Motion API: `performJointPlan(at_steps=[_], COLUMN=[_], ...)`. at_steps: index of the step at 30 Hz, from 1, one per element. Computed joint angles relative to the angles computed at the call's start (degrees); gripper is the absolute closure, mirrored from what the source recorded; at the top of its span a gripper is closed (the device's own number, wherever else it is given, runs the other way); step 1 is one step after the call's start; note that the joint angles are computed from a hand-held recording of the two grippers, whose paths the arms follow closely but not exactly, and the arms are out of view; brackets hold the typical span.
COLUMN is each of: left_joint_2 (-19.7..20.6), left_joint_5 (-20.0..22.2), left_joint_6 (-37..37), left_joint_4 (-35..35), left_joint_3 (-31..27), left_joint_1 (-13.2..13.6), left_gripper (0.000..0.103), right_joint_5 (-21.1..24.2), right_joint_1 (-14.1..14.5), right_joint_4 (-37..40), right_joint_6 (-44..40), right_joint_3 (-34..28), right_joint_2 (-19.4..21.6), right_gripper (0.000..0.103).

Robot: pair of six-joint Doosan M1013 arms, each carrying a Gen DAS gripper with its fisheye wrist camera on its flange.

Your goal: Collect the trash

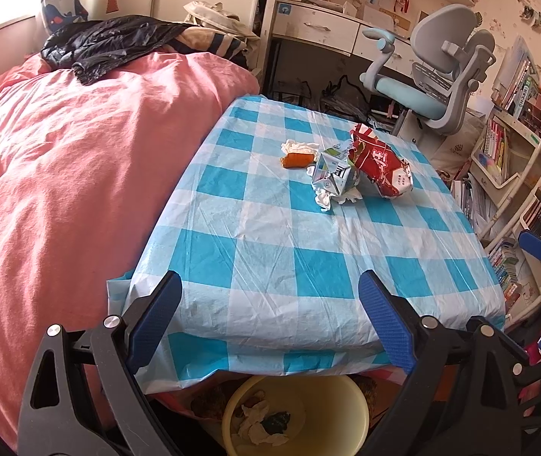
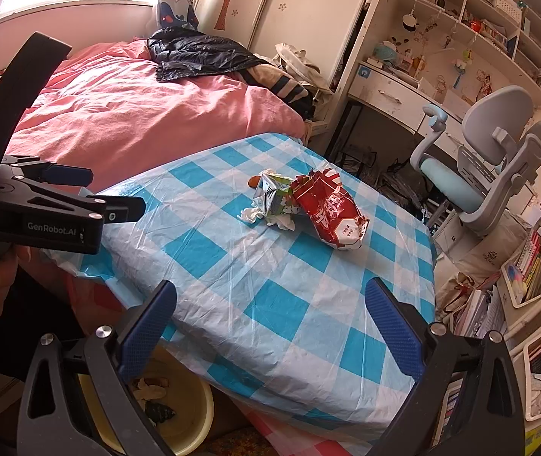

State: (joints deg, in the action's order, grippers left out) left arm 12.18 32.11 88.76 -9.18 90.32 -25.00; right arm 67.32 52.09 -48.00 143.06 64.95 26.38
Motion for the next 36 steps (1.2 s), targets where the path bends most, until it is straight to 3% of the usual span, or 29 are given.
performJointPlan(at_steps=[8,16,28,36], left_joint_2=[0.6,2.8,11.8,18.9], left_joint_5=[1.3,2.6,10.4,14.9], left_joint_6=[1.6,4.3,10.7,12.6], left_joint_4=[-1.5,-1.5,-1.7,4.7], left_joint_3=[-0.9,-5.8,-18.5,-27.6], left_joint_1=[0.2,1.0,-1.2,-4.0], left_gripper=[0.013,0.013,0.013,0.013], right_joint_5=[-0.4,-1.3,-1.7,-0.5], right_joint_1=[-0.1,-1.5,-4.9,-8.0], right_joint_4=[0.6,2.7,7.7,9.9], right_joint_6=[0.1,0.2,-2.8,-6.6], right_joint_3=[0.5,1.6,1.8,1.3], right_joint_2=[-0.1,-0.5,-0.2,0.8], right_gripper=[0.008,0.008,0.008,0.008])
